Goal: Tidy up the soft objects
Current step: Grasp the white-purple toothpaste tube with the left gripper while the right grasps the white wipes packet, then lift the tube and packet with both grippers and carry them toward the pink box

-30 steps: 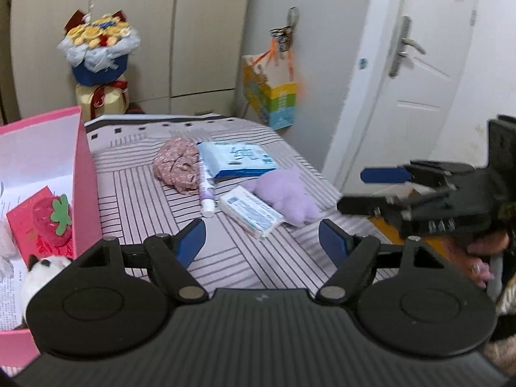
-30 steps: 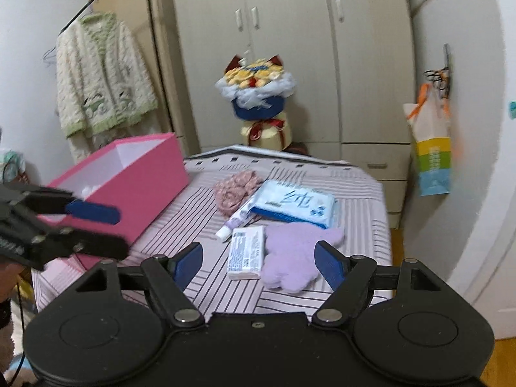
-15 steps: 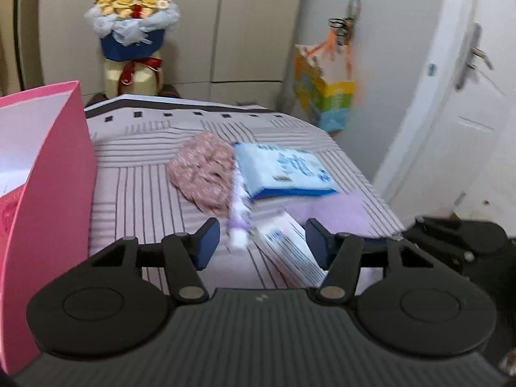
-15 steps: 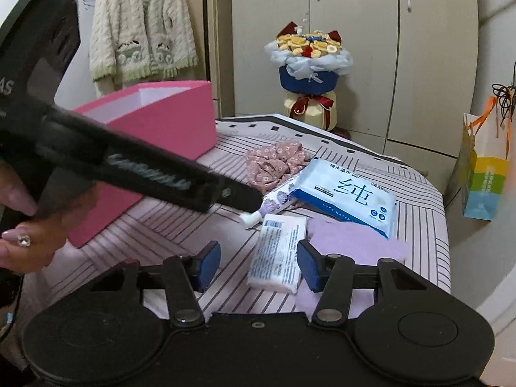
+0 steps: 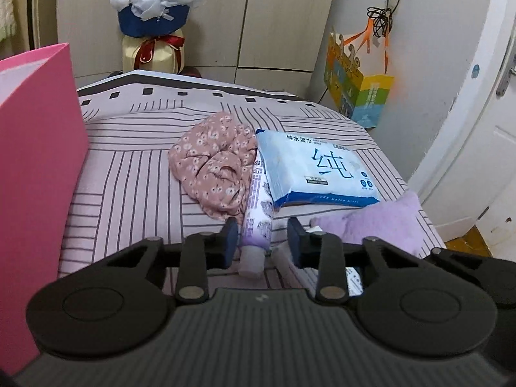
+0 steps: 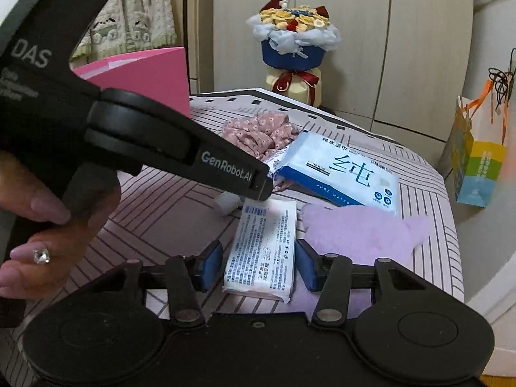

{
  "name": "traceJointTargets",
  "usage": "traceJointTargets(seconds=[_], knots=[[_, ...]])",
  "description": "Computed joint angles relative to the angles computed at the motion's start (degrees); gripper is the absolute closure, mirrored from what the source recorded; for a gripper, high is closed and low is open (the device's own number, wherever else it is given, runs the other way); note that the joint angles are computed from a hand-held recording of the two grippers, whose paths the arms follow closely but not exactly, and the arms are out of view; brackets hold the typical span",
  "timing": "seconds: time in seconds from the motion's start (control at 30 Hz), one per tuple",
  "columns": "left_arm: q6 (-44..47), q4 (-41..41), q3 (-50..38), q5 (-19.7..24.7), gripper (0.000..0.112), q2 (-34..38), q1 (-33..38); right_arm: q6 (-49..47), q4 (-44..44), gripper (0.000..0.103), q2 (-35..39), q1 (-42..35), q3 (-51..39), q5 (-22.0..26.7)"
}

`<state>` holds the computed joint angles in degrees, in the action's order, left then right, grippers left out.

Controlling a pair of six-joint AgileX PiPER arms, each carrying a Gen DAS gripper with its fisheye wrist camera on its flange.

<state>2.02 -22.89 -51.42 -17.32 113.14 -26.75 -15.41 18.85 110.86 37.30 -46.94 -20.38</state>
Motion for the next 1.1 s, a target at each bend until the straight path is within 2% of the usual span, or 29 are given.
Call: traceJointTargets(seconds=[0.17,0.2,0.3,0.4,0.5,0.53,0.63,0.87,0.97,1.1], knots=[[-7.99,8.11,-1.24,0.93,0.083,1.04,1.58,-0.52,2.55,0.049,0.14,0.13,-0.57,0.36],[-9.17,9.24,-1.61,1.16,0.083,1.49,1.79,-2.30,4.49,0.054,0.21,0.54,-0.53,0.03],[-7.35,7.41,-1.73,-0.40,0.083,2.69,1.51,-7.47,9.38,0.058,0.21,1.96,0.01,-1.80],[-3.08,2.51,-1.65,-1.66,0.083,3.08,0.50,-6.99,8.86,0.058,0.07,2.24,0.86,-3.08],[-3.09,2.54,-2.23,-1.27,0.083,3.31,0.58,-7.25,8.87,0.058,-0.03,2.38,1.16,-3.46],[-3.15,2.52,-2.24,-1.11,0.090,3.25,0.60,-7.29,8.93,0.058,-0.17,2.54,1.38,-3.56],[-6.32,5.63,-1.82,-0.39,0.093,2.71,0.97,-7.34,9.42,0.058,-0.32,2.76,1.45,-3.45],[2.56,-4.97,5.15,-7.84,0.093,-1.25,-2.70,-7.45,11.35,0.058,-1.19,3.94,2.41,-4.69],[1.74,-5.10,8.56,-9.93,0.093,-3.54,-3.12,-8.42,13.57,0.058,-1.90,4.55,2.92,-5.01],[-3.73,-0.96,13.64,-12.04,0.093,-6.87,-2.74,-10.61,18.09,0.058,-2.66,5.75,3.65,-5.89]])
